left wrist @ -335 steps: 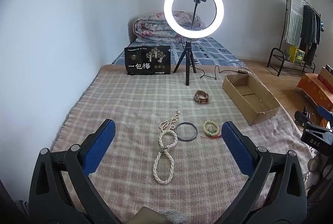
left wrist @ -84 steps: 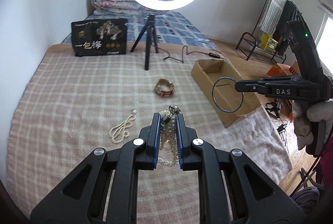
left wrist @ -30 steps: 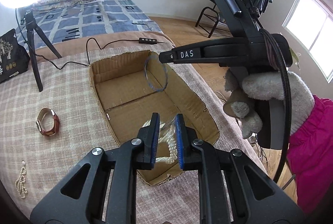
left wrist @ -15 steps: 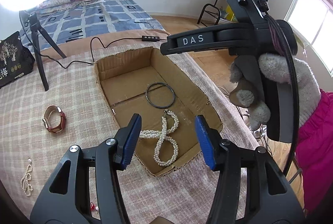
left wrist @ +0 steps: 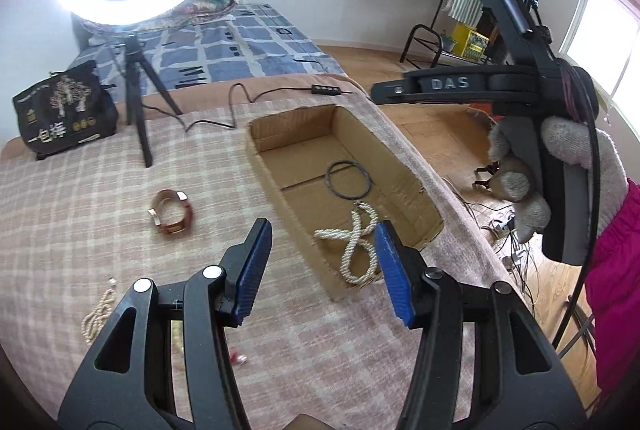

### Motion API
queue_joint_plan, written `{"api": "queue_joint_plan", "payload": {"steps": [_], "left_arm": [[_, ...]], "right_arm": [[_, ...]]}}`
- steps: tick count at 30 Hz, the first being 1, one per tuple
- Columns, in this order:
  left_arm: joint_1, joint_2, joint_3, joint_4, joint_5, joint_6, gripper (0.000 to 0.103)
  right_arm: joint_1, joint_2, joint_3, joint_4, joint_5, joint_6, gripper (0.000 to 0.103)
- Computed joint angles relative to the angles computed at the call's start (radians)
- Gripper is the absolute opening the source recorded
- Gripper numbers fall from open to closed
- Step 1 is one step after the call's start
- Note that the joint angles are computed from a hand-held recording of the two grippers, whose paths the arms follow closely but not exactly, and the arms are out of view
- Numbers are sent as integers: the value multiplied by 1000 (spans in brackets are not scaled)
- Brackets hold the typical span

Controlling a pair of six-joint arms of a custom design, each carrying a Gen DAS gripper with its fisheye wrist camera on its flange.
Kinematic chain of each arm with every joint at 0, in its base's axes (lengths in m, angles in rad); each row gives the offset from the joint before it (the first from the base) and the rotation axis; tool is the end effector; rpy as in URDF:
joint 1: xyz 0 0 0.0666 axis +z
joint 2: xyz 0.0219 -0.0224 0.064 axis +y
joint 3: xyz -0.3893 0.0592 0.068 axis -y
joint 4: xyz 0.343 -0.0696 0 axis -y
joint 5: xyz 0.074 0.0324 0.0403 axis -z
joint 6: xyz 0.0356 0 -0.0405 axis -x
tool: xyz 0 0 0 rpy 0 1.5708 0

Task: Organize jewelry
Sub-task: 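Move the left tool to the short pearl strand while the right tool approaches the jade-bead bracelet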

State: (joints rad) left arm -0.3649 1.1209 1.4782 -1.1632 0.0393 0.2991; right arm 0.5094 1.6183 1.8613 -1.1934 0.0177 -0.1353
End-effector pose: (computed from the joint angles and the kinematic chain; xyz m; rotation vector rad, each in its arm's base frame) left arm 0.2898 -0.1126 0.5515 0.0982 2.4045 -0.3602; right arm 0.4412 0.2453 0.5095 -0.4648 2.4947 0.2364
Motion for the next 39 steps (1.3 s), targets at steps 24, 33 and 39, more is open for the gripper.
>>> {"api": "queue_joint_plan", "payload": {"steps": [24, 33, 39], "left_arm": [[682, -217, -46, -151, 235, -372, 72], [878, -180, -106, -179, 336, -488, 72], [938, -153, -145, -183, 398, -522, 72]], "right_arm": [[321, -145, -197, 106, 32, -75, 69], [354, -91, -251, 125, 10, -141, 69], [343, -51, -256, 119, -48, -167, 69]]}}
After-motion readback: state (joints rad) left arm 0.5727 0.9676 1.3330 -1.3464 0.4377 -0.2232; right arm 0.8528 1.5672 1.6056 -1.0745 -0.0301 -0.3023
